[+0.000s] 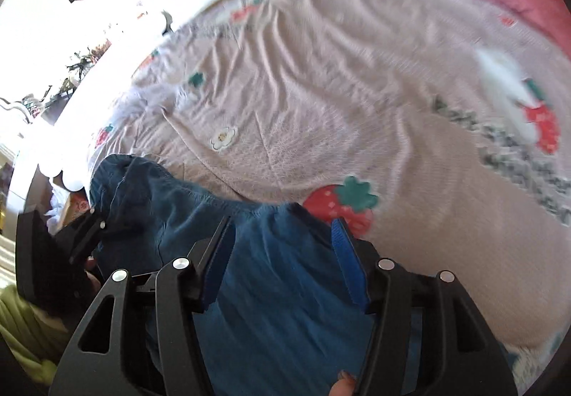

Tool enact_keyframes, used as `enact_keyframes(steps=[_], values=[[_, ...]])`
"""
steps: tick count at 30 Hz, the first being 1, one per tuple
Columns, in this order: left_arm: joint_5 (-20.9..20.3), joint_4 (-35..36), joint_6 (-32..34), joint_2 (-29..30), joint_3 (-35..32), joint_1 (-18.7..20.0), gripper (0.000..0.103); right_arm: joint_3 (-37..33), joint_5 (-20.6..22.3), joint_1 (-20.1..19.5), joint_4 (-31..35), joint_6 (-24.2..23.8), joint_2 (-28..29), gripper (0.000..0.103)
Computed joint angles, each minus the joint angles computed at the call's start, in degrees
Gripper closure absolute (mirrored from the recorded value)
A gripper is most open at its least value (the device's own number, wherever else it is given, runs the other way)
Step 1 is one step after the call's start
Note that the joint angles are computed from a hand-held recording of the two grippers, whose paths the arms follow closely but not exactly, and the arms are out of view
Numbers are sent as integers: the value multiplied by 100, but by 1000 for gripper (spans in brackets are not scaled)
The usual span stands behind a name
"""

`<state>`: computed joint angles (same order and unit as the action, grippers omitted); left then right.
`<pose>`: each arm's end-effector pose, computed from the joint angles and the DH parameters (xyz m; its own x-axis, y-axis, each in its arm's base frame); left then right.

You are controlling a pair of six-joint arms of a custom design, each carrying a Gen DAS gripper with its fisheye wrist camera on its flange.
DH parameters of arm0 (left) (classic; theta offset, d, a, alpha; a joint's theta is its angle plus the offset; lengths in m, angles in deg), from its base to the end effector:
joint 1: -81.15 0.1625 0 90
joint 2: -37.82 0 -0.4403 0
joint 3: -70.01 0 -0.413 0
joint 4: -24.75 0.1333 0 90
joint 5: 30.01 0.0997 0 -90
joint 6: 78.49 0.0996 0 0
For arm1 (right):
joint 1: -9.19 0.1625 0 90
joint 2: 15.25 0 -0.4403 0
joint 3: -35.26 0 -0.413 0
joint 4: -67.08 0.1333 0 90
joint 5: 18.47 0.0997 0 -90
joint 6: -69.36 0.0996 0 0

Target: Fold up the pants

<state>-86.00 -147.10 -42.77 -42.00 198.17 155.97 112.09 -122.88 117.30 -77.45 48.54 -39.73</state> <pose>0.0564 -0.5138 0.2735 -0.5877 0.4041 -0.7010 0.6915 0.7006 -0.1759 0.3382 -0.6851 -0.0747 -0.7528 -0.6106 0.2460 -0.6186 0.7839 0.0528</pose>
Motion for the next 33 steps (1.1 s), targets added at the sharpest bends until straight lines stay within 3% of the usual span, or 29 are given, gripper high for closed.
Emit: enact_keyframes(steps=[1, 2, 5, 9, 12, 13, 15, 18, 19, 20, 22, 27, 33], values=[[-29, -16, 13, 1, 7, 19, 25, -113, 10, -2, 155, 87, 82, 81], [-79, -32, 39, -15, 21, 44, 25, -202, -21, 6, 163, 154, 164, 98], [-262, 40, -1, -47, -29, 134, 25, -260, -140, 41, -399, 122, 262, 98], [-290, -50, 23, -19, -19, 168, 25, -587, -427, 32, -341, -27, 581, 98], [-284, -98, 70, -11, 10, 171, 25, -539, -149, -123, -365, 76, 531, 95], [-308, -76, 55, -23, 7, 181, 25, -352, -171, -152, -677, 26, 391, 90], [-298, -83, 45, -15, 14, 169, 25, -54, -320, -190, -1180, -2, 140, 90], [-353, -79, 51, -94, 43, 109, 24, 845, -47, -386, -1890, 31, -673, 85], [-523, 3, -23, -199, 56, 86, 24, 1097, -49, -420, -2120, -40, -882, 76], [-835, 212, -185, -350, 5, 97, 23, 1504, -90, -474, -2487, -120, -1213, 61], [-1296, 578, -414, -494, -159, 73, 21, 2048, -171, -580, -2982, -155, -1660, 46], [-1197, 766, -453, -2, -665, -264, 20, 2796, -672, -913, -3204, 102, -2276, 45], [-1393, 1641, -1129, 995, -1593, -259, 20, 3040, -458, -1102, -3401, 343, -2274, 45]])
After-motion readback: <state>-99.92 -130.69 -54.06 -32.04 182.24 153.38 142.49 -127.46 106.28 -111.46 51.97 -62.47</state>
